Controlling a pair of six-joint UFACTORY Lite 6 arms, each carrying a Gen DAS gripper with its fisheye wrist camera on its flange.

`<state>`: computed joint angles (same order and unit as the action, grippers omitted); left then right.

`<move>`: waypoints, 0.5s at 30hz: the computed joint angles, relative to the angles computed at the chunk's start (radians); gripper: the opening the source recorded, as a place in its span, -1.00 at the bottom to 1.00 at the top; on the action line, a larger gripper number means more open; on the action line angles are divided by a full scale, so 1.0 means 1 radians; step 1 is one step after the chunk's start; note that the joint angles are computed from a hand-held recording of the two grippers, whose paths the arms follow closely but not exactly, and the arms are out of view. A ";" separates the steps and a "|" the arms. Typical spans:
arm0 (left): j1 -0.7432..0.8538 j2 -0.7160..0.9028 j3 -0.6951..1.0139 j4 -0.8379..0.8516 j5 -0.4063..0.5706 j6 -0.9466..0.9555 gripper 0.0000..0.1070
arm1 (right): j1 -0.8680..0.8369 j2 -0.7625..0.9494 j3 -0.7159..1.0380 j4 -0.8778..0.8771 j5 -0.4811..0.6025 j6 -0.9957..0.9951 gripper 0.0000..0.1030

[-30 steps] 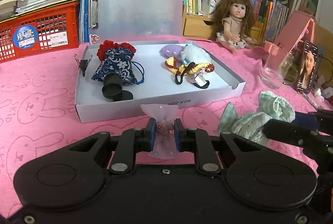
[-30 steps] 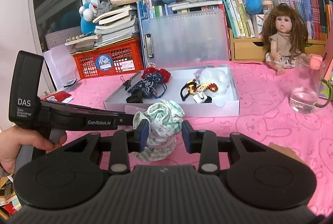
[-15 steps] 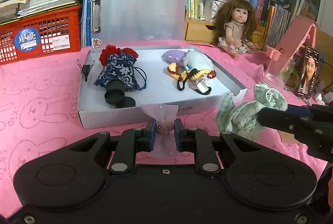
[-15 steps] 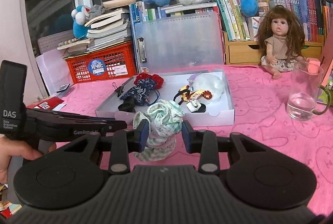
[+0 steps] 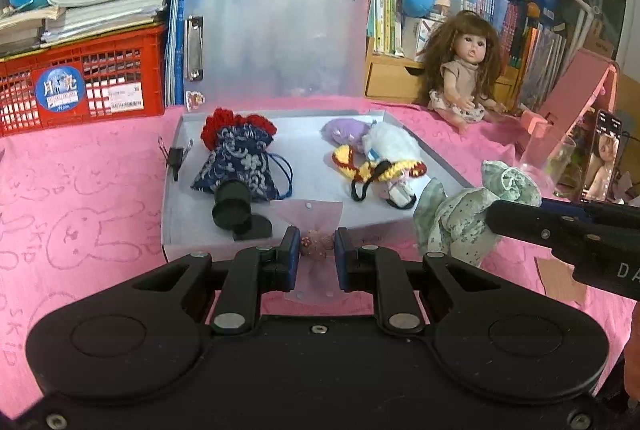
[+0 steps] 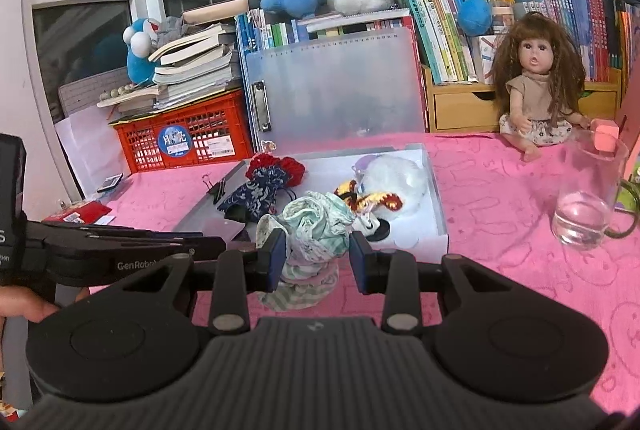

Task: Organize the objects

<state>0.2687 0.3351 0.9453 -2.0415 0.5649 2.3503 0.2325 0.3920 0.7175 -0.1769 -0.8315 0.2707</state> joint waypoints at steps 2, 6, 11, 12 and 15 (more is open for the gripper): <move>-0.003 0.003 0.022 -0.004 -0.006 -0.011 -0.67 | -0.005 0.010 0.030 -0.011 0.020 0.010 -0.25; -0.010 0.030 0.089 0.022 -0.028 -0.065 -0.67 | -0.023 0.036 0.094 -0.049 0.056 0.056 -0.25; -0.017 0.066 0.146 0.038 -0.047 -0.108 -0.67 | -0.031 0.067 0.166 -0.045 0.096 0.084 -0.24; -0.017 0.073 0.155 0.039 -0.050 -0.113 -0.67 | -0.030 0.071 0.175 -0.042 0.097 0.085 -0.24; -0.022 0.089 0.172 0.034 -0.059 -0.116 -0.67 | -0.029 0.083 0.202 -0.037 0.105 0.087 -0.24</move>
